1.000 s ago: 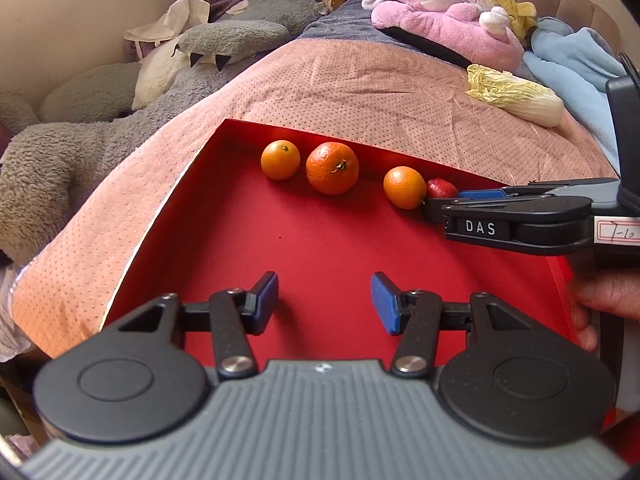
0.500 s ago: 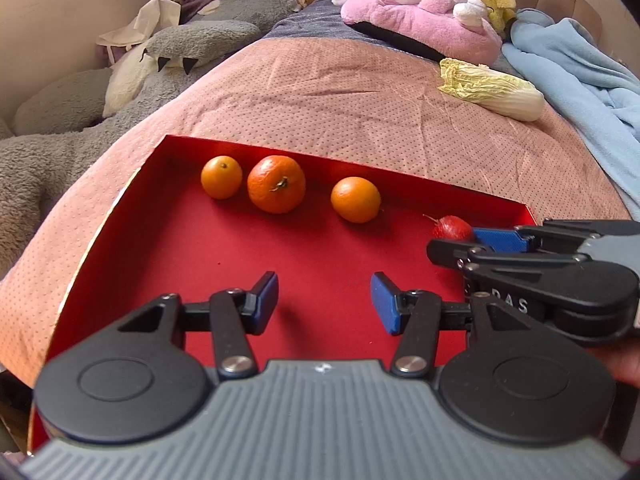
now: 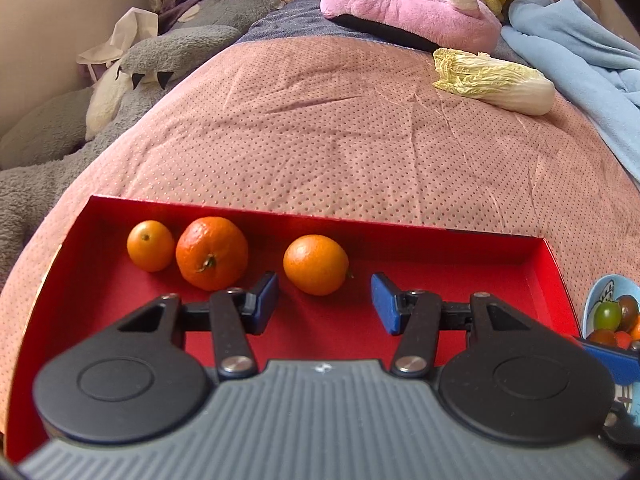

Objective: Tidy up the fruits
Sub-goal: 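Close left gripper on a small orange while right gripper holds the red plum, then carry red plum and small orange from the tray over the blue plate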

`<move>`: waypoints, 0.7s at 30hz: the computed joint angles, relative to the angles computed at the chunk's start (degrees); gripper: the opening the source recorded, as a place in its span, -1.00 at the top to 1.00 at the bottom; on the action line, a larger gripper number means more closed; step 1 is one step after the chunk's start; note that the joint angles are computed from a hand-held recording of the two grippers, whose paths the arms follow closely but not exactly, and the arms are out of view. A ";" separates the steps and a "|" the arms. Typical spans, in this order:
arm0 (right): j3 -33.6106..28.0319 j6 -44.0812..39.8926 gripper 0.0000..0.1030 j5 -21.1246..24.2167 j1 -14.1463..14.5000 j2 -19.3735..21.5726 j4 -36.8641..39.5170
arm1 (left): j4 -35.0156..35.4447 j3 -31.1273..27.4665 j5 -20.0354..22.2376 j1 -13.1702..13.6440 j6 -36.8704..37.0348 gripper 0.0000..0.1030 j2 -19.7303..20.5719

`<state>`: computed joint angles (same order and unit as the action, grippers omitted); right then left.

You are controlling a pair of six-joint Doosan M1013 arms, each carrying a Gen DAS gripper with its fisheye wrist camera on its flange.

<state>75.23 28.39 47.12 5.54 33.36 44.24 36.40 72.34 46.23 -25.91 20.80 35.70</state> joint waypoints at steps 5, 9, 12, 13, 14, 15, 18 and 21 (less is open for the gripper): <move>1.06 -0.98 0.33 0.31 -0.56 -0.78 0.92 | 1.54 -0.89 0.71 -0.04 -1.76 -0.02 0.73; 1.82 -1.35 0.33 0.51 -1.00 -1.33 1.58 | 2.43 -1.41 1.68 -0.18 -2.62 0.21 1.08; 2.48 -1.55 0.33 0.54 -1.24 -1.78 1.90 | 2.34 -1.49 1.73 -0.16 -2.73 0.21 1.11; 2.66 -1.69 0.33 0.52 -1.28 -1.90 2.09 | 2.37 -1.46 1.70 -0.18 -2.78 0.22 1.10; 2.87 -1.86 0.33 0.54 -1.34 -2.05 2.24 | 2.26 -1.41 1.65 -0.19 -2.75 0.22 1.04; 2.97 -2.02 0.33 0.67 -1.39 -2.15 2.37 | 2.06 -1.29 1.57 -0.20 -2.78 0.22 0.93; 3.33 -2.68 0.33 0.78 -1.55 -2.49 2.83 | 1.17 -1.17 1.64 -0.28 -2.83 0.22 0.65; 3.71 -3.21 0.33 0.78 -1.67 -2.88 3.16 | 0.82 -0.79 1.86 -0.54 -3.28 0.22 0.26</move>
<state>78.94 25.18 47.90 3.87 30.48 47.40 37.22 71.55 48.09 -26.45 17.52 35.96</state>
